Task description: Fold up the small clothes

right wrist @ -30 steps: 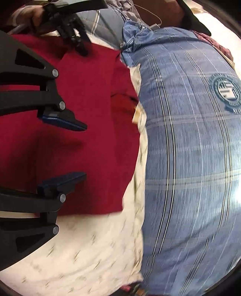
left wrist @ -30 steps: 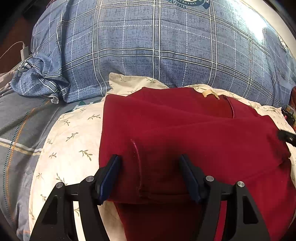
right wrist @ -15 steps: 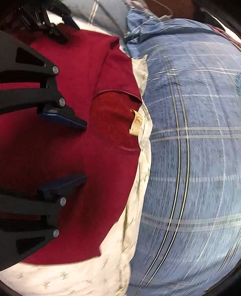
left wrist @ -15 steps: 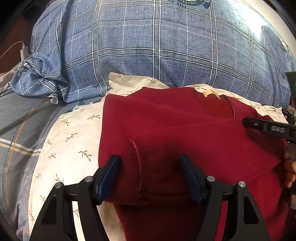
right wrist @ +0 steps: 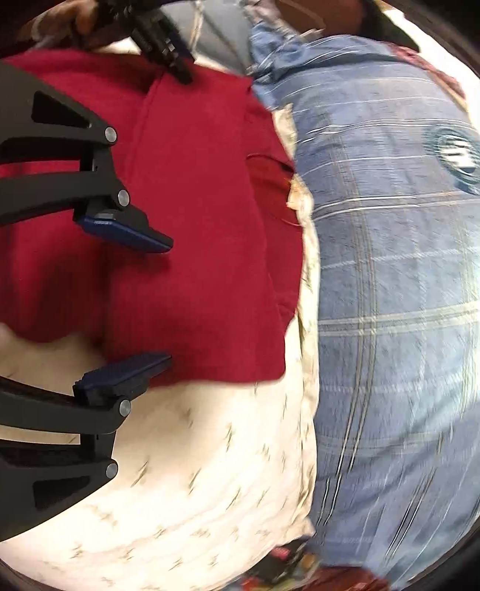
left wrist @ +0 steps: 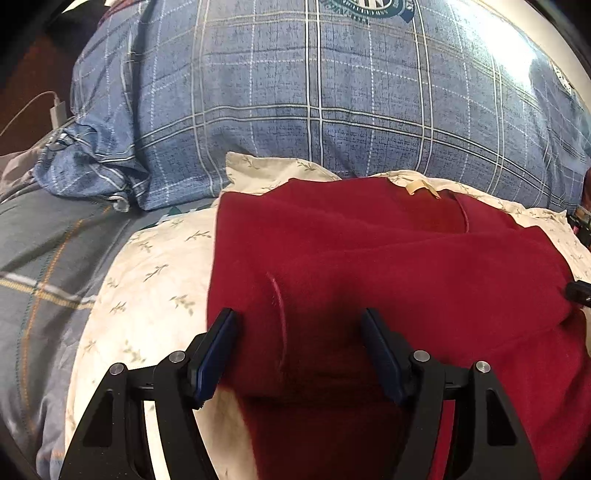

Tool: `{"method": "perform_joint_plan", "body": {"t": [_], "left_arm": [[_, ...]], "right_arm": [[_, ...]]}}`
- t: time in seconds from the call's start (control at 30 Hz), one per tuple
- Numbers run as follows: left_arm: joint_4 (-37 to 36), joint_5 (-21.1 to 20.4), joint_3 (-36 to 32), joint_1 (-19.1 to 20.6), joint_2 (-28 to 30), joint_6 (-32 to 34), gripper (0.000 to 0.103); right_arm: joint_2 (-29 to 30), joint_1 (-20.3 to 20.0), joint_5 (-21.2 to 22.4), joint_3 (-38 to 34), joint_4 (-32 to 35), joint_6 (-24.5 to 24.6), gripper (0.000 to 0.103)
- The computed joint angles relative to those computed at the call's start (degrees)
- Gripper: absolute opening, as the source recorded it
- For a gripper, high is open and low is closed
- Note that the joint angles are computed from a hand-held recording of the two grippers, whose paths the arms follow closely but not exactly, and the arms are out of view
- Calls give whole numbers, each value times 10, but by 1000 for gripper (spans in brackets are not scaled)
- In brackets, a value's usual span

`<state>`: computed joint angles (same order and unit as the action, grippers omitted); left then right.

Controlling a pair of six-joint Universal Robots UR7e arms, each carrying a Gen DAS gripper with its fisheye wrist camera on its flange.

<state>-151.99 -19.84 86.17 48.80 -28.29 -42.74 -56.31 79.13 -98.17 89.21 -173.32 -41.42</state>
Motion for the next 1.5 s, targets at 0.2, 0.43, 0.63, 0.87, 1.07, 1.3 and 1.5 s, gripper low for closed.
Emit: {"method": "perform_joint_plan", "body": {"t": [0.2,0.43,0.63,0.87,1.07,1.3,1.5], "left_arm": [[49,-45,84,-36,-59,-130,69],[72,-97,184,-82,-116,-249,69],[36,-150,252,-115,-146,-283,69],[5,-204,286,-142,-152,-304,69],[-12,-233,307,-157,-151,-317,68],[40,-228,276,-159,-134,-316,68],[103,-199,261,-170,-121,-333,18]], "right_arm": [[-43,-30,17,35,19,14,61],[-108,-62,96,95,115,17,64],[-179,-106,147,171,152,-20,72],[-219,-134,145,217,171,-61,73],[-243,-171,171,246,190,-84,73],[-256,-195,198,267,197,-105,75],[-255,-201,219,268,197,-91,77]]}}
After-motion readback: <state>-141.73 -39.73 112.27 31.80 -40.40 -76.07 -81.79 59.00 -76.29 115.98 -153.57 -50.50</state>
